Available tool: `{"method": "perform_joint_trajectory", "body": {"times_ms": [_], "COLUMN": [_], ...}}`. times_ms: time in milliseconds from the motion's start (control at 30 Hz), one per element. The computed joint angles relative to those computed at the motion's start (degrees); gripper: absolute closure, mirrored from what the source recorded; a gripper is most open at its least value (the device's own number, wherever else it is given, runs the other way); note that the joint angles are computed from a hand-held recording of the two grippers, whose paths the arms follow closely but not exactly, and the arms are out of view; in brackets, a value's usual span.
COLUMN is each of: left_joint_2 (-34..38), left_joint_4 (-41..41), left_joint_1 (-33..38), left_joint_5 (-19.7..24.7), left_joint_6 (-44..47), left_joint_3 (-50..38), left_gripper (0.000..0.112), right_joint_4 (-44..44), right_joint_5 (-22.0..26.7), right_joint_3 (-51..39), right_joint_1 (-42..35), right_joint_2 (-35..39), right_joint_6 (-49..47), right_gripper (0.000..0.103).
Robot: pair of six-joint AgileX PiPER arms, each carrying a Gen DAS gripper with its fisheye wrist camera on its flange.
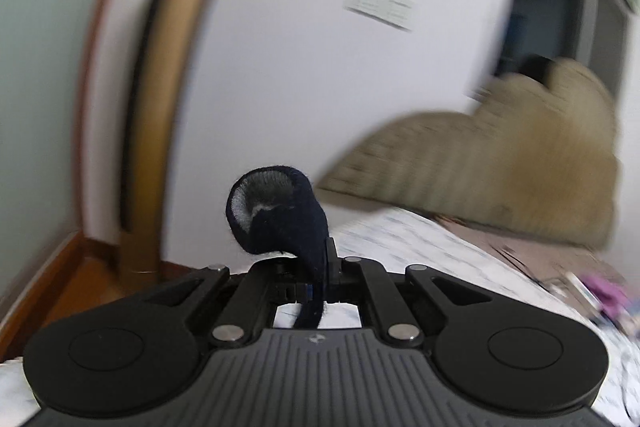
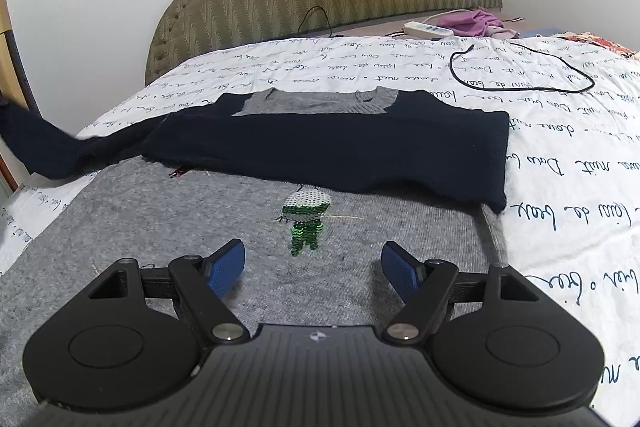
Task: Fold small clothes
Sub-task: 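Lift the cuff and fold the second sleeve across the body with the left gripper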
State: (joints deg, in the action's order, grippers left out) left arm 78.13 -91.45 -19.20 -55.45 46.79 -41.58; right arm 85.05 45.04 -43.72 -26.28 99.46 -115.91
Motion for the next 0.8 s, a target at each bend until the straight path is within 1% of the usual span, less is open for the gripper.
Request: {"method": "perform_joint_trajectory", "body": {"times_ms": [67, 200, 267, 400, 433, 567, 600, 733, 800], "left_joint_2": [3.29, 9.89, 13.64, 22.07, 24.01, 31.98, 33.2, 40.97, 44.05], "left_joint_4": [1.43, 3.42, 3.43, 3.36, 3.07, 0.36, -0.13, -4.46, -6.65], "left_joint_1": [-2.68, -5.74, -7.27, -11.0, -12.33, -15.76, -16.8, -20.45, -21.75], "left_joint_5": [0.5, 4.46, 6.12, 6.6, 6.6, 9.49, 9.67, 11.4, 12.84], "left_joint_6": [0.94, 2.7, 5.25, 12.22, 13.79, 20.75, 21.71, 29.8, 33.56], "left_joint_3": [-3.09, -10.39, -15.21, -25.52, -28.01, -38.56, -39.88, -49.53, -52.92], "left_gripper": [0.108, 0.108, 0.108, 0.108, 0.108, 0.108, 0.108, 0.108, 0.108], "right_joint_4": [-0.01, -0.46, -0.87, -1.0, -1.17, -1.67, -1.77, -2.03, -2.2], "right_joint_5": [0.2, 0.32, 0.6, 1.26, 1.45, 1.86, 1.95, 2.14, 2.11], "right_joint_3": [0.03, 0.04, -0.08, -0.14, -0.27, -0.58, -0.64, -0.79, -1.02], "right_joint_1": [-0.14, -0.59, -1.07, -2.39, -2.79, -4.07, -4.31, -5.28, -5.57], "right_joint_2": [0.03, 0.04, 0.0, -0.01, 0.12, 0.61, 0.74, 1.18, 1.43], "right_joint_6": [-0.17, -0.04, 0.34, 0.4, 0.49, 0.67, 0.71, 0.75, 0.91], "right_gripper": [0.025, 0.025, 0.025, 0.025, 0.025, 0.025, 0.025, 0.025, 0.025]}}
